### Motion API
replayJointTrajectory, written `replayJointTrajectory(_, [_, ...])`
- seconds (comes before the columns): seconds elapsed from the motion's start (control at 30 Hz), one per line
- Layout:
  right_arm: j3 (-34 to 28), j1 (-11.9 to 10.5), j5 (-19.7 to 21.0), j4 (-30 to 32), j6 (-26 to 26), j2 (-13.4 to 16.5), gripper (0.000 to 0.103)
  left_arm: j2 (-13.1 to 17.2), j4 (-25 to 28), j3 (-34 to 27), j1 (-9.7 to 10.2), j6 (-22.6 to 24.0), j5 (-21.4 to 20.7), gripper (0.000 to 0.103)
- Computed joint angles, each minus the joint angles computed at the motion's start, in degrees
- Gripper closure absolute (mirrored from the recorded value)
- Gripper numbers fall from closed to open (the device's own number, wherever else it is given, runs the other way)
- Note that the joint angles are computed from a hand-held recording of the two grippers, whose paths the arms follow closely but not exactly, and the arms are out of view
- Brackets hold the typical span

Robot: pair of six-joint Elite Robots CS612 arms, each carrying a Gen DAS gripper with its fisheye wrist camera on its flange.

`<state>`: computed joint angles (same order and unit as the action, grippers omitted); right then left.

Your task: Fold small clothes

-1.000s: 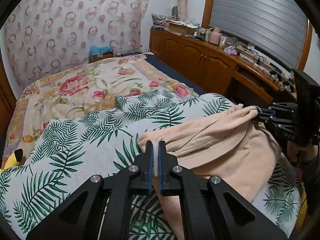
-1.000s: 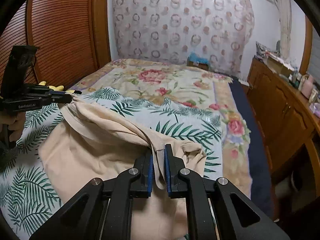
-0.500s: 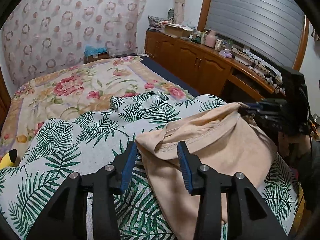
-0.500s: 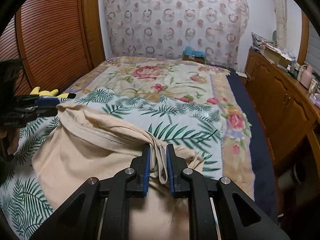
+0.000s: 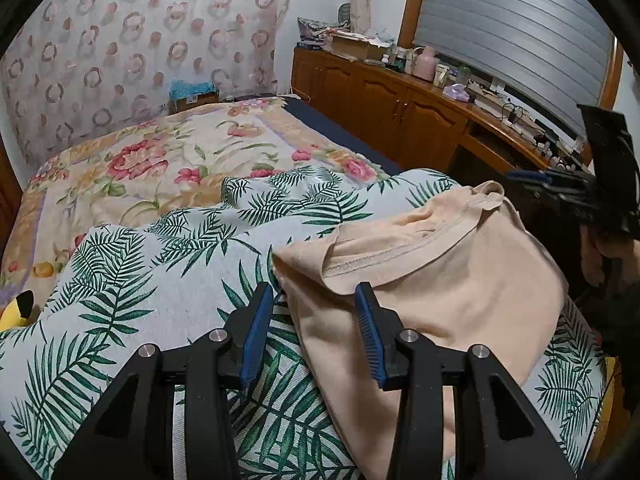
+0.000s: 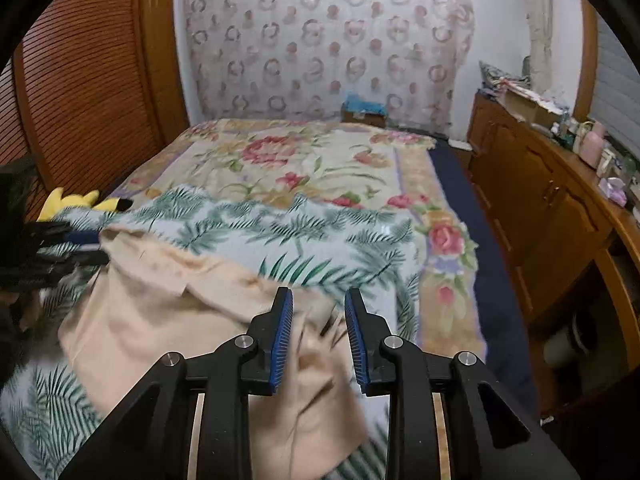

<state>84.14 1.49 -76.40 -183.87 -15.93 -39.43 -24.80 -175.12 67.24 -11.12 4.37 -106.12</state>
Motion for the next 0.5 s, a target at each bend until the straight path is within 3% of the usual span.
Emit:
replayJointTrajectory(0.2, [1.5,-0.2,2.0,2.5,-3.7,-1.3,0.074,0.4,0.5,-0.6,0.07,-0.6,0.6,0.06])
replayJointTrajectory(0.4, [-1.7,0.2,1.6,6.5,-6.9,-0.3,0.074,0.5,-0.4,-0.5,0.29,-1.5,0.5,0.06])
replayJointTrajectory(0.47, [-2.9,-0.2,4.4,7.6,-7.5,0.2,0.074,0.6,-1.1,-0.6,0.42,-2.0,0.3,0.06])
replayJointTrajectory(0.5, [-3.2,-0.4,5.5,7.4,-7.5,0.4,0.087,0.6,-1.3,-0.5,0.47,-2.2,0.2,0.06])
